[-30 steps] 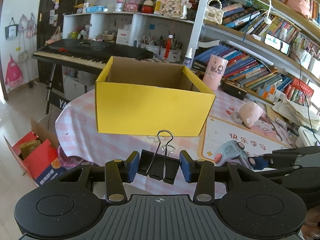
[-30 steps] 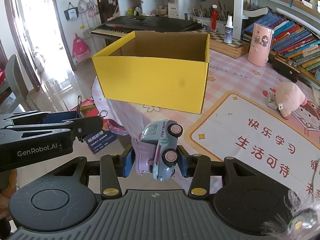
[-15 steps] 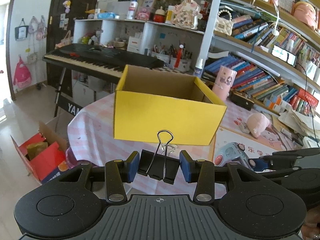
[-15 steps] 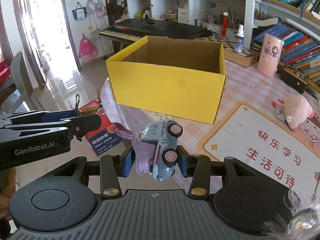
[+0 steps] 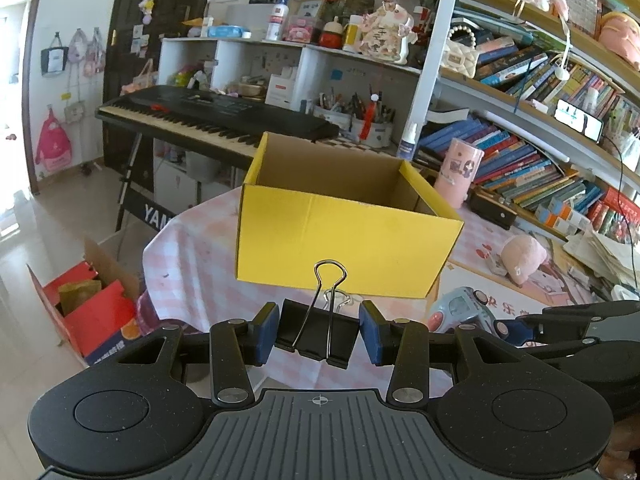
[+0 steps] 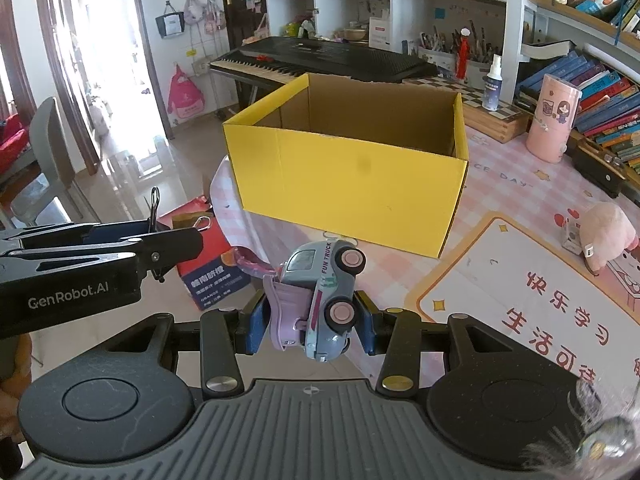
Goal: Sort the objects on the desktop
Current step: 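Carry the binder clip in the left gripper to the yellow box while the right gripper carries the truck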
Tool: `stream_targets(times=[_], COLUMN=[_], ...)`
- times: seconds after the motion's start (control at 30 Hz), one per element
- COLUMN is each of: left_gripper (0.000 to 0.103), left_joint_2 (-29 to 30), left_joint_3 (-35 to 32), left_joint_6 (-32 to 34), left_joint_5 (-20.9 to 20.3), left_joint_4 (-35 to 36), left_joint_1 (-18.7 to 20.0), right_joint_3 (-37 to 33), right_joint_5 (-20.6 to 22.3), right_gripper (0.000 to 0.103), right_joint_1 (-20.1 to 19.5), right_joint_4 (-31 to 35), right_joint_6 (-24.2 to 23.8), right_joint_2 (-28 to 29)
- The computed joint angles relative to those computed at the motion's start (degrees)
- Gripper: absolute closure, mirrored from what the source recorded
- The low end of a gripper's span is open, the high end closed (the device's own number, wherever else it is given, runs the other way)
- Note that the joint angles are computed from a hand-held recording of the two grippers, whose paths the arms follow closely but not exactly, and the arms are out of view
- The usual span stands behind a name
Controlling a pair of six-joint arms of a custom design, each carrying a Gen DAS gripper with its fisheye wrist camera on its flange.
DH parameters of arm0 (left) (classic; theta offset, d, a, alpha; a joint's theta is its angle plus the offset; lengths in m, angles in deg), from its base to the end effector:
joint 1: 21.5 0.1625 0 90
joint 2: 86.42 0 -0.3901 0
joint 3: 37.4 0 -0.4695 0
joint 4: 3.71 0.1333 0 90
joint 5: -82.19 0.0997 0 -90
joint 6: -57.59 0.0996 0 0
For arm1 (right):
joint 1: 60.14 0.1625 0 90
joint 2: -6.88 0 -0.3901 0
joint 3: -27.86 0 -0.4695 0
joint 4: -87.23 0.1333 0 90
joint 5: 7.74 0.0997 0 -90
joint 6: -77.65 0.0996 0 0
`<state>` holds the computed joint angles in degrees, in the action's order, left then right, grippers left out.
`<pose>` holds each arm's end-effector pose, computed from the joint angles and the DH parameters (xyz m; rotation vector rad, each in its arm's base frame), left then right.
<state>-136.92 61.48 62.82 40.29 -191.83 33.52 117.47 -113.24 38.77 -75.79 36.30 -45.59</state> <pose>-0.2171 -0.6721 0.1456 0.3357 2.2685 -1.2633 0.2214 -0.7234 0.1691 1.0094 -2.4241 0.7158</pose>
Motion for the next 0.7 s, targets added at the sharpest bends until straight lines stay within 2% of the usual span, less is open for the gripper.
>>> stream_targets(times=[0.37, 0.7], left_gripper=[0.061, 0.061], left_joint_2=[3.5, 10.0], left_joint_3=[-6.2, -17.0], left_joint_6=[3.9, 10.1], left_joint_5=[0.0, -0.6], left_joint_4=[-1.3, -4.5], left_joint_1=[0.4, 0.9], right_joint_3=[-6.3, -18.5], right_joint_5=[3.4, 8.5], right_gripper=[0.061, 0.061], right_joint_1=[-0.5, -0.7], right_joint_4=[0.7, 4.3], right_joint_6=[-0.9, -1.7], right_joint_2=[3.4, 9.1])
